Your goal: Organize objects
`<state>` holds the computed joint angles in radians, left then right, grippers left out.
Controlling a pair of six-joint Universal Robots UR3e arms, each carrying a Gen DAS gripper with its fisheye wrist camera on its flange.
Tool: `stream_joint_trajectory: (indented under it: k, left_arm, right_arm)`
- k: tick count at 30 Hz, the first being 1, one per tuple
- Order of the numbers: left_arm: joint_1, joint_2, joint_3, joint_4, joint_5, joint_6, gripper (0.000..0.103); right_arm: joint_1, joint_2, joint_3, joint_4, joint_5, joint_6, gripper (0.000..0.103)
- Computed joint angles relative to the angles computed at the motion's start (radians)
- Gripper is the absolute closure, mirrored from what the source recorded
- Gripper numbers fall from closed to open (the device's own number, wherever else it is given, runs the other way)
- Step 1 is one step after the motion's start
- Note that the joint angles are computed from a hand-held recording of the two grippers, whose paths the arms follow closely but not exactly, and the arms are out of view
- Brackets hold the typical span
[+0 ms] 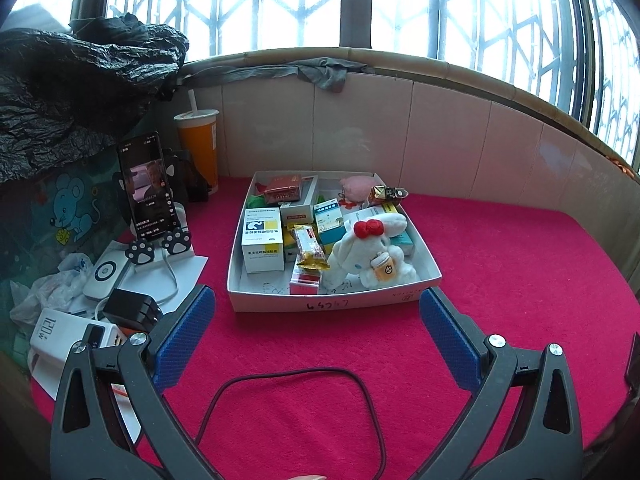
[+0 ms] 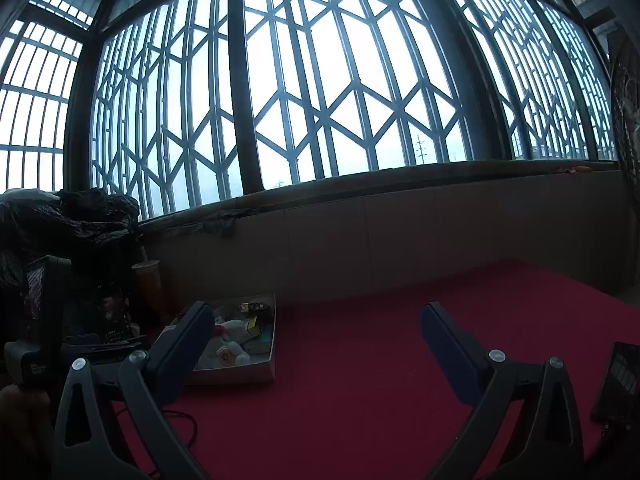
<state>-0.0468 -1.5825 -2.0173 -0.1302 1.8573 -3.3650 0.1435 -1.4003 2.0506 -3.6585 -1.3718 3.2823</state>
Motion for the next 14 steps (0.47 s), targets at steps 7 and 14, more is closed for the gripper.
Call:
stream_joint_trajectory:
  k: [7, 14]
  left_arm:
    - [-0.018, -0.008, 0.0, 0.031, 0.025, 0.017, 0.0]
    - [-0.012, -0.004, -0.007, 0.033, 0.007, 0.014, 0.0]
  right_arm:
    - [-0.011, 0.0, -0.005, 0.016, 0.019, -0.006, 0.0]
    - [-0.021, 0.002, -0.003, 0.027, 0.034, -0.003, 0.0]
